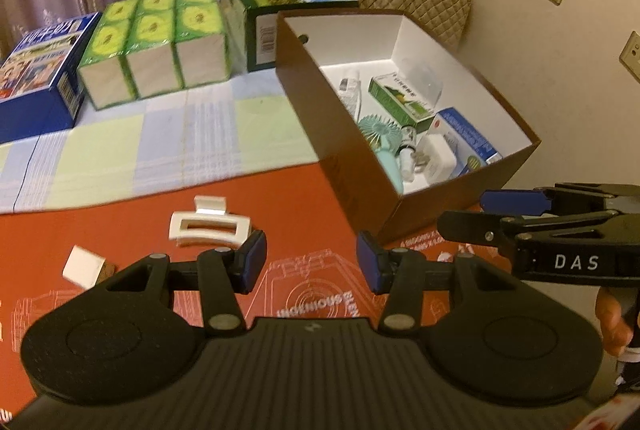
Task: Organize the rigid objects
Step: 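Withdraw both tools from the brown box back over the red mat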
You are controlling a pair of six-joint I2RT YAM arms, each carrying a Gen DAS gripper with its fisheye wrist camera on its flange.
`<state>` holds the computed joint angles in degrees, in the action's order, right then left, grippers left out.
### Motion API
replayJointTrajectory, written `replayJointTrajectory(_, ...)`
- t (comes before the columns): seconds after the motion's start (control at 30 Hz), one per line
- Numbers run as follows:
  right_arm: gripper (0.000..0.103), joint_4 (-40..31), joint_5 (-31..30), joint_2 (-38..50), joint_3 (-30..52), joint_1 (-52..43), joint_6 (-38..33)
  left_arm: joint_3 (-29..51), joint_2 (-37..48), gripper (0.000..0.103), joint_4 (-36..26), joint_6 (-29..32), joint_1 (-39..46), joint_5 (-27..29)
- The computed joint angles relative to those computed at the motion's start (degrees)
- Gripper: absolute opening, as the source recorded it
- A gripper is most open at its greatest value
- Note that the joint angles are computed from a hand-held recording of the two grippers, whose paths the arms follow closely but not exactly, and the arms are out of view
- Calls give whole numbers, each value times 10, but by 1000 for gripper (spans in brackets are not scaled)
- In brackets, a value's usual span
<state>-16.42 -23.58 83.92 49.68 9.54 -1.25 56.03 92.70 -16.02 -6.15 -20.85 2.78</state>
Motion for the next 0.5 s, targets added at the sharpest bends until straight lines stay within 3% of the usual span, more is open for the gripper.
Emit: replayJointTrajectory(0.5,58,0,16,8,-25,75,15,-87,-54,45,-4,2,59,3)
